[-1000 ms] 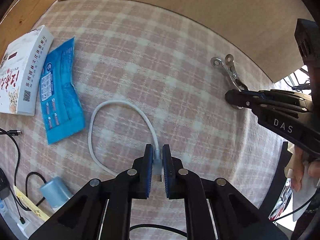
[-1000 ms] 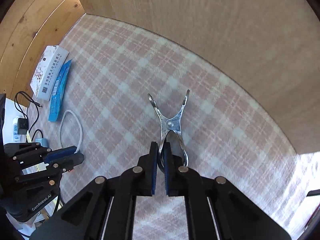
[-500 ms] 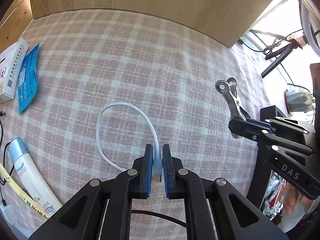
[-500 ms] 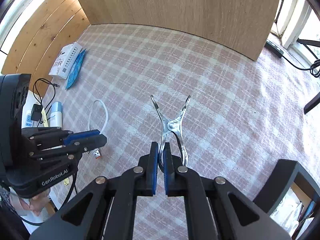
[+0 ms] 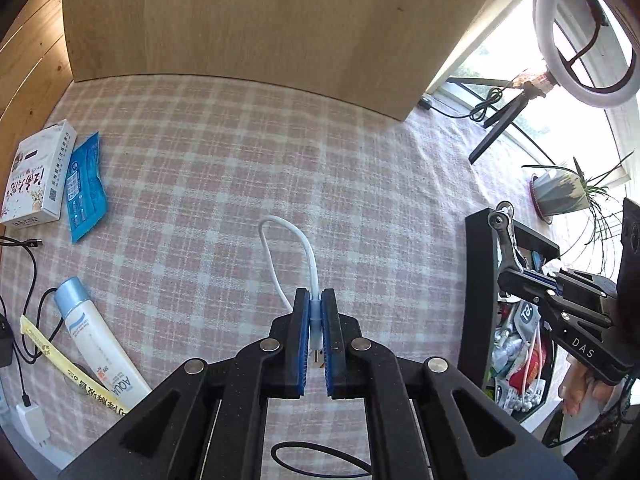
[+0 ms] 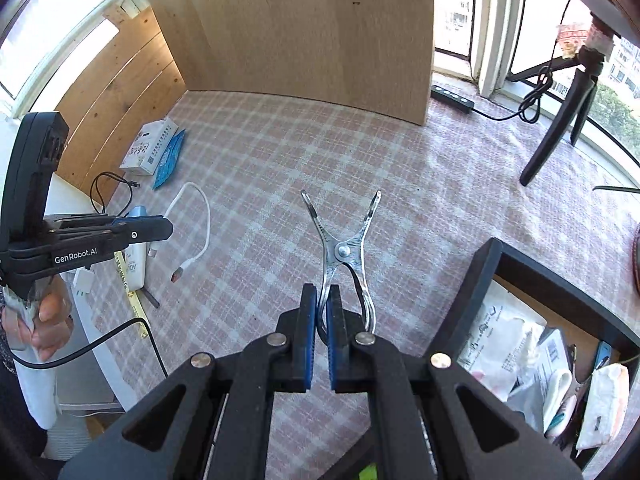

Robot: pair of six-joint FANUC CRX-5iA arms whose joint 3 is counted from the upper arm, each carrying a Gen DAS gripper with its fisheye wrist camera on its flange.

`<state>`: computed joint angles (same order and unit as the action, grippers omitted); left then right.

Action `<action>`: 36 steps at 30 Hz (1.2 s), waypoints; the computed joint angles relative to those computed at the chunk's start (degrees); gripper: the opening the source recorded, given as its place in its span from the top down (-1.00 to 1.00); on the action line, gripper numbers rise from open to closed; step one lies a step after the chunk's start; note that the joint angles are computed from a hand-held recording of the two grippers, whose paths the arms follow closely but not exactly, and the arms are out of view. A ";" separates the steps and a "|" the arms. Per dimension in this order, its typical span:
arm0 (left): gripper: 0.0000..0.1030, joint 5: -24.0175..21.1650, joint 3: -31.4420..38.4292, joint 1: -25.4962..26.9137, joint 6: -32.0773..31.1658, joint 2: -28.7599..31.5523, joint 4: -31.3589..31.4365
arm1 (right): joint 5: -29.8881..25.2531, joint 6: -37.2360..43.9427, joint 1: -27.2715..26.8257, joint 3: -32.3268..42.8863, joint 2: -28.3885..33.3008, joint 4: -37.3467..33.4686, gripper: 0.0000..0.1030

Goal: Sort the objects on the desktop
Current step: 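Carry the cable and metal clip into the tray and open both tools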

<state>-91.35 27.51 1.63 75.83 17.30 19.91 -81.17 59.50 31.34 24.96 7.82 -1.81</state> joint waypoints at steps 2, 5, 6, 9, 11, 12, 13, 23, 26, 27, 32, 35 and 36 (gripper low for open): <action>0.90 0.16 -0.12 -1.38 -1.02 -0.67 1.18 | 0.50 -1.46 -0.11 -2.59 -3.03 1.13 0.90; 0.90 -0.06 1.20 -3.84 -2.04 -0.72 3.09 | 0.63 -4.53 -0.08 -6.58 -7.50 3.36 0.90; 0.90 -0.11 1.91 -4.93 -2.12 -0.52 3.51 | 0.26 -5.46 -0.01 -7.85 -8.85 4.41 0.90; 0.90 -0.85 3.37 -7.69 -2.81 0.03 4.99 | -1.24 -8.30 -0.44 -11.61 -13.06 6.59 0.90; 0.90 -1.65 4.28 -9.49 -3.15 0.40 5.74 | -2.43 -10.02 -0.81 -13.99 -15.43 7.54 0.90; 0.90 -1.95 4.79 -10.63 -3.16 0.68 5.95 | -3.01 -11.01 -0.77 -15.23 -16.64 8.16 0.90; 0.90 -2.23 5.07 -11.66 -3.26 0.82 6.15 | -3.64 -11.75 -0.78 -16.29 -17.76 8.52 0.90; 0.90 -4.71 7.85 -22.68 -5.07 2.28 5.71 | -7.71 -21.49 -0.10 -25.99 -28.84 11.79 0.90; 0.90 -4.91 8.38 -24.96 -5.16 2.31 5.21 | -9.15 -23.85 0.67 -27.49 -31.14 12.37 0.90; 0.90 -4.76 8.59 -25.69 -5.11 2.11 4.52 | -9.48 -24.47 0.92 -27.88 -31.71 12.55 0.89; 0.41 -2.65 8.10 -28.56 -6.61 0.15 1.42 | -10.23 -27.42 1.65 -29.25 -33.45 14.07 0.45; 0.33 -1.29 7.27 -29.38 -7.64 -1.24 0.17 | -10.04 -28.84 2.62 -29.87 -34.27 15.10 0.26; 0.33 -1.33 7.22 -29.46 -7.76 -1.37 0.13 | -9.99 -28.98 2.71 -29.88 -34.35 15.02 0.26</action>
<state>-92.68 34.73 -27.83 68.07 15.93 20.04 -91.17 30.53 34.05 -4.92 -26.53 13.22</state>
